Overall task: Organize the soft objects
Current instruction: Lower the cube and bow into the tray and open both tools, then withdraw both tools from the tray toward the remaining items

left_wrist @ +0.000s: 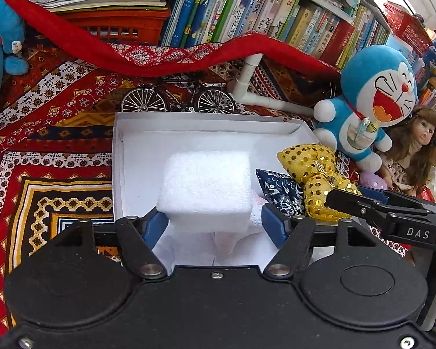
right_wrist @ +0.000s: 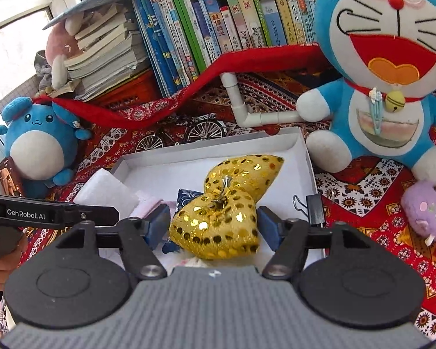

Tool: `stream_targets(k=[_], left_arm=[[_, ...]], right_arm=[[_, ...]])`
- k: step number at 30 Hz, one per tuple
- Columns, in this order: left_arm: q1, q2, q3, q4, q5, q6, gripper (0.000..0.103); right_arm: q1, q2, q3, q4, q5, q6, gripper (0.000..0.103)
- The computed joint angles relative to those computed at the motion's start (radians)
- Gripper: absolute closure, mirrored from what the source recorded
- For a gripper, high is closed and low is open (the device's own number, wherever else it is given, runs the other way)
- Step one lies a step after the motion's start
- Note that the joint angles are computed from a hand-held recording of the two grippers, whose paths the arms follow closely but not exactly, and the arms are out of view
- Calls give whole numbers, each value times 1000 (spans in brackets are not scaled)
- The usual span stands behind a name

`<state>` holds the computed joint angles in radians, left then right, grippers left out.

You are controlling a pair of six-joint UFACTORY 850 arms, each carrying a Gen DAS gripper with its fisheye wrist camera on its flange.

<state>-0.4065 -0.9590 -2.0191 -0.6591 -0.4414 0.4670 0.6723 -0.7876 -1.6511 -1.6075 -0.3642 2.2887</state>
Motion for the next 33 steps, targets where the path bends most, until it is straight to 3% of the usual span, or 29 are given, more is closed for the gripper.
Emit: stream_targets(k=[9,22,33], left_arm=[[12,11,15,-51,-36,3,30],[25,44,83,-78,-29,-17,29],[41,115,195,-267,12,132,29]], right_arm=[[9,31,35,-48,-17,47,21],[28,66,86,-78,-39,70,18],[51,90,127,-74,-63,40,17]])
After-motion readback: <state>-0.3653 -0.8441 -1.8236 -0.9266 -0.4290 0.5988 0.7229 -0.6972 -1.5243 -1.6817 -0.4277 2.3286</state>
